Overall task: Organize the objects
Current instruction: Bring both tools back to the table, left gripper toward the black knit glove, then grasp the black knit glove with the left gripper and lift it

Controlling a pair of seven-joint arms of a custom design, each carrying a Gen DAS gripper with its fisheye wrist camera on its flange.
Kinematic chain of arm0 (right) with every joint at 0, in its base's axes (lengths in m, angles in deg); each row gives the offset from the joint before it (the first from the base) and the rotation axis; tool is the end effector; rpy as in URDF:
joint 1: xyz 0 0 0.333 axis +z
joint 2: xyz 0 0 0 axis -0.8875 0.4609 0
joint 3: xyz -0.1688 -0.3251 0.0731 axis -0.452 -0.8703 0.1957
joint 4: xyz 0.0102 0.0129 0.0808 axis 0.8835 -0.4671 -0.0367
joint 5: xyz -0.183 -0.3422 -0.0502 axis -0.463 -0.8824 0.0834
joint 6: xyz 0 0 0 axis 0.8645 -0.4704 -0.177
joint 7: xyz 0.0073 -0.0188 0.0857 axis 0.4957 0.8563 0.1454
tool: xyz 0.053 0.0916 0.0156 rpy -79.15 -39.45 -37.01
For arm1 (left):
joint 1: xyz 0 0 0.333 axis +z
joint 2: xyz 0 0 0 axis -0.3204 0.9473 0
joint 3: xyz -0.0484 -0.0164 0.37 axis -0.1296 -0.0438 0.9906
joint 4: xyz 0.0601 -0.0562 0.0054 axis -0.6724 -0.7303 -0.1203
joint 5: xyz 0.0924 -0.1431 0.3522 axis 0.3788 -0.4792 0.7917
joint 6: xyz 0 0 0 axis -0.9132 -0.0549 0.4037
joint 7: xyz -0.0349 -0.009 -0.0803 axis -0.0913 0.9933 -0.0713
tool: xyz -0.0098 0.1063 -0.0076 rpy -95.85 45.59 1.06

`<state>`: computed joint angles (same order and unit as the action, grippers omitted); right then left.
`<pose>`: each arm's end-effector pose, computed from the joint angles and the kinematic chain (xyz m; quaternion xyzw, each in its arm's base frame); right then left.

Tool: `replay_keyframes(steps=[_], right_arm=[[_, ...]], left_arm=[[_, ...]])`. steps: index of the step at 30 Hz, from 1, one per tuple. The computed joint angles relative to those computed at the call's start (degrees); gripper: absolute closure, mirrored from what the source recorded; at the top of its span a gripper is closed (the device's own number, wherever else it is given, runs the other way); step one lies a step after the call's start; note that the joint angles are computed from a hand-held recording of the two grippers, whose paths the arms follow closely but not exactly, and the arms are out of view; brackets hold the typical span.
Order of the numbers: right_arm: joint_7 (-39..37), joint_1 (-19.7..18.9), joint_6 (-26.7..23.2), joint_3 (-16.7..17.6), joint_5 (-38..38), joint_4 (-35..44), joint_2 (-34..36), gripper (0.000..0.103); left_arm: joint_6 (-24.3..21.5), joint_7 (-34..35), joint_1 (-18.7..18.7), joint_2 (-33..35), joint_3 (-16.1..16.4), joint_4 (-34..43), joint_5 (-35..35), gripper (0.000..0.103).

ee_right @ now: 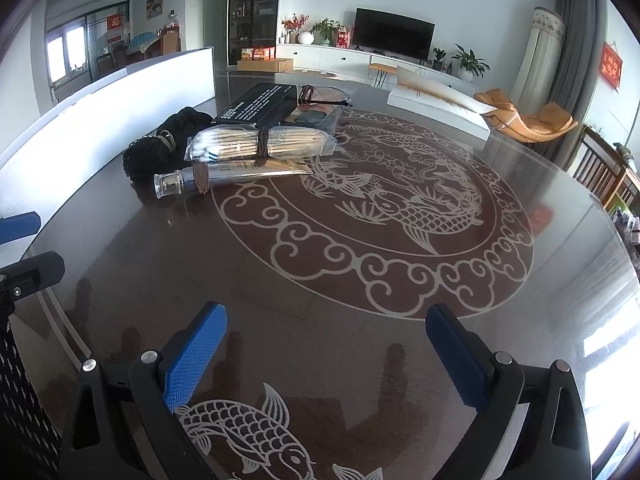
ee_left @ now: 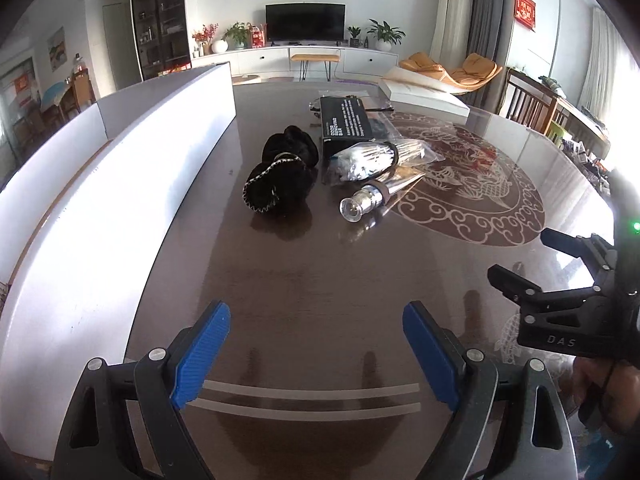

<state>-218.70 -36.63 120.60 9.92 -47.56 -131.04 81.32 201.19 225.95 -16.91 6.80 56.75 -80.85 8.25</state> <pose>0.4722 0.2981 0.4471 -0.5396 0.7628 -0.3201 0.1563 0.5695 -0.0215 0.5212 -0.4057 0.8481 -0.3125 0.1362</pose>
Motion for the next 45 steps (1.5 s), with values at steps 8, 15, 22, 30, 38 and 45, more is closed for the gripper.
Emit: replay_keyframes(steps=[8, 15, 22, 30, 38, 45], right_arm=[[-1.0, -0.2, 0.7, -0.3, 1.5, 0.3, 0.5, 0.003], [1.1, -0.3, 1.1, -0.5, 1.6, -0.3, 0.2, 0.003], [1.1, -0.5, 1.5, -0.4, 1.9, -0.4, 0.2, 0.003], [1.2, -0.5, 1.4, -0.4, 2.3, -0.3, 0.3, 0.003], [1.2, -0.9, 2.6, -0.6, 2.8, -0.7, 0.2, 0.003], [1.1, -0.9, 2.1, -0.5, 2.9, -0.6, 0.2, 0.003]], left_arm=[[1.2, -4.3, 1.0, 3.9, -0.3, 3.4, 4.7, 0.015], [-4.4, -6.5, 2.8, 8.8, -1.0, 13.2, 5.2, 0.017], [1.0, -9.2, 0.2, 13.5, -3.3, 19.1, 12.1, 0.017], [-3.0, -25.1, -3.3, 24.6, -3.3, 30.6, 26.2, 0.038], [-1.1, -13.8, 2.9, 15.4, -6.1, 17.3, 15.8, 0.068], [4.0, -9.3, 2.7, 9.4, -3.4, 7.6, 10.5, 0.008]])
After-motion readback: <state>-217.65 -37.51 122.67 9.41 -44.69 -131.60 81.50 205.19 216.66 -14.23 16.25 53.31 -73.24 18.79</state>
